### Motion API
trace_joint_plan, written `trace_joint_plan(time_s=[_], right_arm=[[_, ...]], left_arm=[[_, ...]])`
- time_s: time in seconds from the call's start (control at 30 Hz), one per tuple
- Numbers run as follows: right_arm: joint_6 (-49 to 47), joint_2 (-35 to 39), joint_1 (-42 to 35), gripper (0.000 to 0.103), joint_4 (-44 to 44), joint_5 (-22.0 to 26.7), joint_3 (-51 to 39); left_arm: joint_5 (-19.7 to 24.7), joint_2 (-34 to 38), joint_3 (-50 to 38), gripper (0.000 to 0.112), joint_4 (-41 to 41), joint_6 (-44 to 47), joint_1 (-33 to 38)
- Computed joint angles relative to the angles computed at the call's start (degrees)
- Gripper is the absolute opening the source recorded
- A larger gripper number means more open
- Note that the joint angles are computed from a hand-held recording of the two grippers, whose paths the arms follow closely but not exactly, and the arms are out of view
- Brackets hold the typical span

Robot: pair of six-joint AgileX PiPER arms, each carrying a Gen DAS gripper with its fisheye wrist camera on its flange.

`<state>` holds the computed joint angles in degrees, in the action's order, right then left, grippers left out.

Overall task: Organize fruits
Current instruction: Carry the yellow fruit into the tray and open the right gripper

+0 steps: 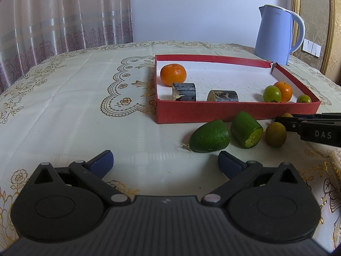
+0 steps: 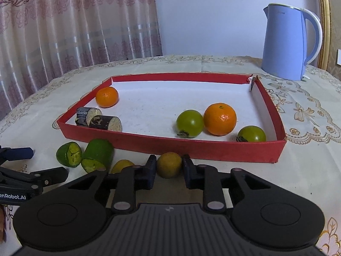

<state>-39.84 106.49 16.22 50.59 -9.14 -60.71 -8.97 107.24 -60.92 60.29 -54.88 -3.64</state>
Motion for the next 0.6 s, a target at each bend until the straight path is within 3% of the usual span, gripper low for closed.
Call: trace_joint_plan(time_s=[0.27,0.4,0.5,0.6], right_arm=[[3.6,-3.1,0.0,0.026,-4.5,-2.5,4.0],[6.1,-6.3,0.4,0.026,-7.8,-6.7,6.9],[2.0,-7.1,0.6,0.026,-5.6,-9.1,6.1],[-4.7,-5.1,0.2,0.026,-1.1,-8.3,1.8]], left_arm=[[0.0,0.0,0.0,0.103,0.1,-0.1,0.0],[0.0,0.0,0.0,0.103,0.1,-0.1,0.0],[0.0,0.0,0.0,0.103,0.1,-0.1,0.0],[0.0,0.0,0.0,0.103,0.2,-0.2,0.0]])
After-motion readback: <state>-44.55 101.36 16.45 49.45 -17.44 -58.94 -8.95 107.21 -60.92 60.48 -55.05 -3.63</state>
